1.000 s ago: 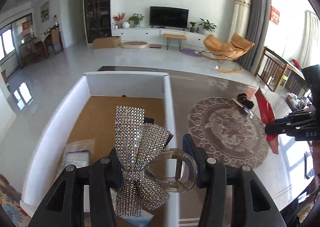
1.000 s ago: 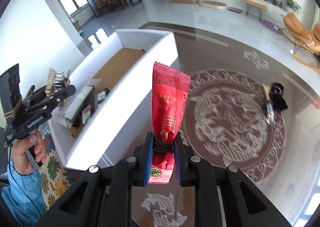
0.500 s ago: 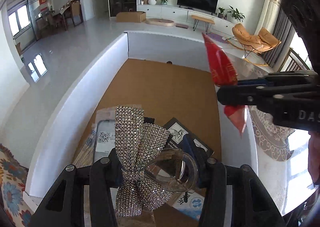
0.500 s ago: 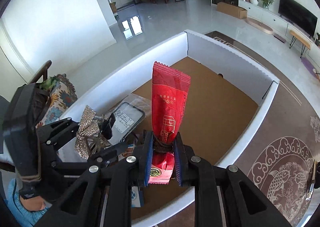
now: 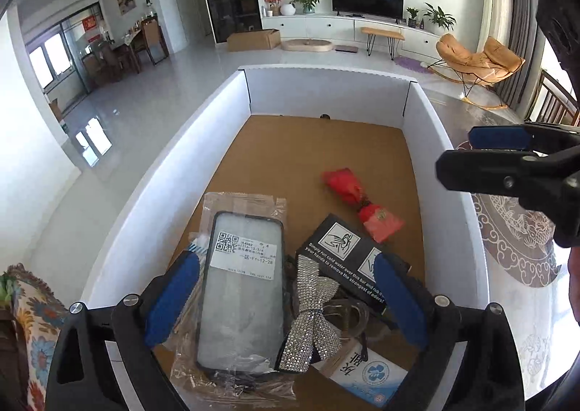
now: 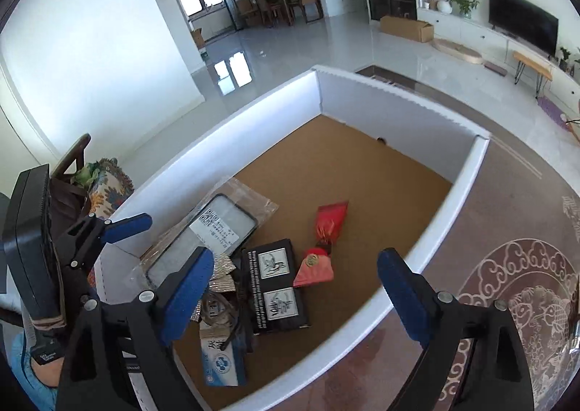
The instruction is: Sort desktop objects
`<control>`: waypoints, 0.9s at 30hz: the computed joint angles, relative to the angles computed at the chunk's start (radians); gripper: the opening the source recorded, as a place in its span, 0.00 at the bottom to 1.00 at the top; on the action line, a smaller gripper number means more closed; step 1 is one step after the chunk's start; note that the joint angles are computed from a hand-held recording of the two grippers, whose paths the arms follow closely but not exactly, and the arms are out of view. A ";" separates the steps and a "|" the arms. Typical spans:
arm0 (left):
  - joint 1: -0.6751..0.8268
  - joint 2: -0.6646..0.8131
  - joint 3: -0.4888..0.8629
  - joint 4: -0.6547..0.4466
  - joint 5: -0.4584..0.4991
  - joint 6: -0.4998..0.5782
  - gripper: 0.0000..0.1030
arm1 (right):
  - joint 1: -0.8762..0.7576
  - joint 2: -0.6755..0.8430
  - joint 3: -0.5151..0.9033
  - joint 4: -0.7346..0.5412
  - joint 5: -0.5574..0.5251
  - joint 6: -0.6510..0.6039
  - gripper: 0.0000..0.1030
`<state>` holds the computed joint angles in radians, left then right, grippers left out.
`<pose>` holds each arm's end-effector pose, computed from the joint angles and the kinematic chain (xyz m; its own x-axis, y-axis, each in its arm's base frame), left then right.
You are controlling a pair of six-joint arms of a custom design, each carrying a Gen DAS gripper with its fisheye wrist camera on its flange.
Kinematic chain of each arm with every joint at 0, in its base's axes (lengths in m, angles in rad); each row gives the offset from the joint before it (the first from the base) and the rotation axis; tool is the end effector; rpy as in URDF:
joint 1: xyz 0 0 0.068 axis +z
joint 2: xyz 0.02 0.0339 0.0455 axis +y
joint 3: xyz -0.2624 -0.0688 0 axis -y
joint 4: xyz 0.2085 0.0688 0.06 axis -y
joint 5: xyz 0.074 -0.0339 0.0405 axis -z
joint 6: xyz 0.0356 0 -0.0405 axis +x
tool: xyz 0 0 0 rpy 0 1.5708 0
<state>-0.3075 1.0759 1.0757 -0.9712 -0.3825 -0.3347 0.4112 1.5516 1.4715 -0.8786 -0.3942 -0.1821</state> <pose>0.1606 -0.0371 0.3160 -0.7696 -0.0753 -0.6341 -0.1828 0.9774 0.1058 0.2594 0.1280 0.3315 -0.6344 -0.4590 -0.6220 -0.6978 0.6864 0.2051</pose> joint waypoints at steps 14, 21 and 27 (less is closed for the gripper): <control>-0.844 0.380 0.414 -0.082 -0.329 -0.425 1.00 | -1.260 -0.052 -0.550 0.233 -0.202 -0.927 1.00; -0.869 0.815 0.515 0.158 -0.151 -0.437 1.00 | -1.500 0.228 -0.301 0.235 -0.173 -0.995 1.00; -0.842 1.083 0.736 0.126 -0.140 -0.468 1.00 | -1.554 0.315 -0.196 0.162 -0.180 -0.968 1.00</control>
<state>-1.1491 2.1585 1.8117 -0.8448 -0.5222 -0.8026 -1.1426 1.8670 1.2753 -0.7164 -0.5741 -1.1500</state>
